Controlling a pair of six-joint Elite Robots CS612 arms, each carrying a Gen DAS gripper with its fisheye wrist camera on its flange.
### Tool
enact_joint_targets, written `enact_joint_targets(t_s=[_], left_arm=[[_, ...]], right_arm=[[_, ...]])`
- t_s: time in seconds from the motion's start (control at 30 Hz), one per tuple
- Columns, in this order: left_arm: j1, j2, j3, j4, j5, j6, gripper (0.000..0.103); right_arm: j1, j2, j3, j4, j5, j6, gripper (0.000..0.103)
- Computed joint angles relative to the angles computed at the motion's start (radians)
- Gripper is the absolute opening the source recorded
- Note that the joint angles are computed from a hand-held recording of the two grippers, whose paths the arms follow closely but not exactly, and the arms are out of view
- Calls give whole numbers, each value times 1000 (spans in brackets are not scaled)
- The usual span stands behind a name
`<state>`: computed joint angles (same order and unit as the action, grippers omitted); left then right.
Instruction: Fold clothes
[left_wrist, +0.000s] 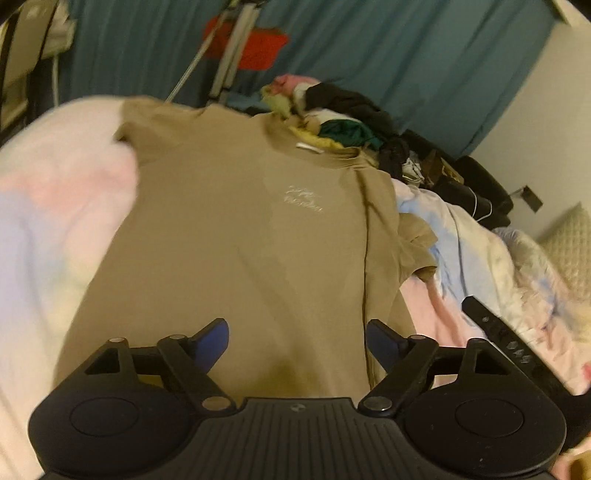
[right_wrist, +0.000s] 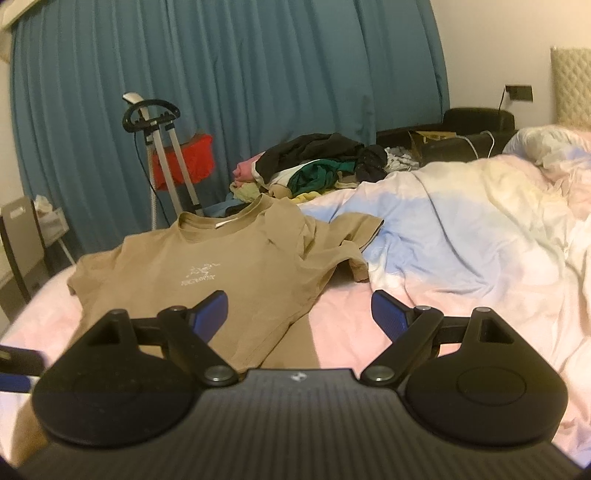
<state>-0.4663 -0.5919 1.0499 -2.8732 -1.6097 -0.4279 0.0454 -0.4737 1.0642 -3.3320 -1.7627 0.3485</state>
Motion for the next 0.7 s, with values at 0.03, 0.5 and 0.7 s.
enact_joint_targets(t_s=[0.03,0.5,0.7], left_arm=[[-12,18,-19,-12,17,11,85],[-33,118,-84,-50,168,-40,101],[-28,164,-144,-75,154,-33,101]], right_arm=[[-3,0,2,-4,12,17,86],[-87,169,-220,-43,349,576,88],[-104,326,-503,101,367,744,87]])
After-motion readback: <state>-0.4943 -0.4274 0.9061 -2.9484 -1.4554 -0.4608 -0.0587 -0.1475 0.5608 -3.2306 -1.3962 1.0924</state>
